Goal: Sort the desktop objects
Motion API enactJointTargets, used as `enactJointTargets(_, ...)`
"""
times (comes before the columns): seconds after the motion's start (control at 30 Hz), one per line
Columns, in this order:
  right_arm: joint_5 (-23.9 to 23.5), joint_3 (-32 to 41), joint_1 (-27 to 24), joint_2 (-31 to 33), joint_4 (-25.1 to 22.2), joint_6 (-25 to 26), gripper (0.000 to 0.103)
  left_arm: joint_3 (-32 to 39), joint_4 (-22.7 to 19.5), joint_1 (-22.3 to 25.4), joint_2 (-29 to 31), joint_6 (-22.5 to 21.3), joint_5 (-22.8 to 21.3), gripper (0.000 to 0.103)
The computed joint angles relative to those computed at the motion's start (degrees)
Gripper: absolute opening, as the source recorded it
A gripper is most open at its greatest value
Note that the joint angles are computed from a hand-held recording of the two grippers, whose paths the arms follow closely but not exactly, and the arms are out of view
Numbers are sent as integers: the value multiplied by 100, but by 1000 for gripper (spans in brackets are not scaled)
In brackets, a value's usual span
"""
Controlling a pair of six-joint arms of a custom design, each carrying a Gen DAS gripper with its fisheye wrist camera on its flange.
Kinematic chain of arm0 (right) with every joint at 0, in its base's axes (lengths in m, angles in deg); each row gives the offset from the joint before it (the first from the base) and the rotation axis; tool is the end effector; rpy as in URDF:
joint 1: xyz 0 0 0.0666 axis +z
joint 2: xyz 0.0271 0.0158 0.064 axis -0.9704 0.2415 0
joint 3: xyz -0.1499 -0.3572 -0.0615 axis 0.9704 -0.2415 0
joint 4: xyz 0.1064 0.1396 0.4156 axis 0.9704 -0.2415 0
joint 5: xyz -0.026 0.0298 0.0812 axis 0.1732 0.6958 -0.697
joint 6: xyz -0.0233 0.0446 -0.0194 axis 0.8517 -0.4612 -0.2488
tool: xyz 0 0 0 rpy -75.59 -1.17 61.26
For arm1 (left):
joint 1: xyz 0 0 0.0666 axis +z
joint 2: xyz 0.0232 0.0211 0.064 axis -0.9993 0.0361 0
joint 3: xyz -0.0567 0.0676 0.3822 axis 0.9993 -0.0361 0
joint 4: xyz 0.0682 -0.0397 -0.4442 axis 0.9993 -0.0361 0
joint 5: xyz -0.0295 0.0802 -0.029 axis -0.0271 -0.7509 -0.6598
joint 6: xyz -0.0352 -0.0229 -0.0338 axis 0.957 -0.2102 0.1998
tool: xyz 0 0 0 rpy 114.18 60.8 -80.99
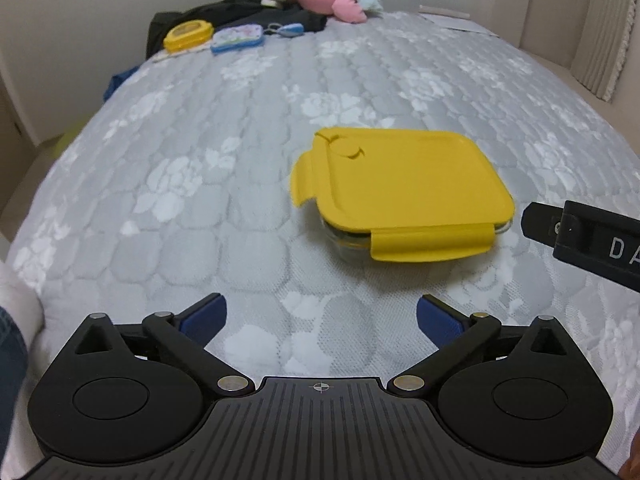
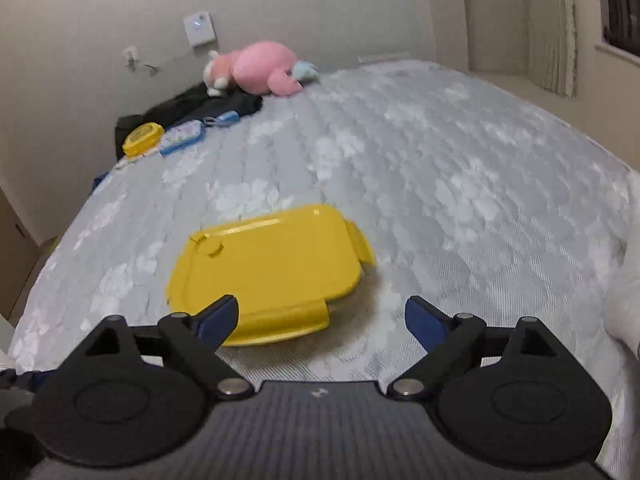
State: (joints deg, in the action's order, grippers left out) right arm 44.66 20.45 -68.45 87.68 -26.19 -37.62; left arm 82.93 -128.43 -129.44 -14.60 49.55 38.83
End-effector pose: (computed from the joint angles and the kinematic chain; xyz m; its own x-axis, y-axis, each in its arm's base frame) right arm 0.4561 0.0755 0.4443 -0.6547 -0.2398 -0.7169 -0.5189 0.8322 0.1955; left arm 0.3524 -0.2848 0.4371 -0.6813 -0.4168 -0.6018 -0.5375 0.8429 0.0249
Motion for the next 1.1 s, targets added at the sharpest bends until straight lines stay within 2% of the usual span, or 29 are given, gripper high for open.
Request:
enactJointTargets(0.3, -25, 19, 6, 13, -318, 106, 95, -105, 203, -33, -40, 266, -118, 103)
enactJointTargets(0.5, 81, -9, 65, 7, -361, 252, 96, -223, 227, 62, -156, 584, 44, 103)
enactJointTargets(1.1, 163, -66, 87, -2, -320, 330, 97, -334, 438, 108, -237, 344, 234, 103)
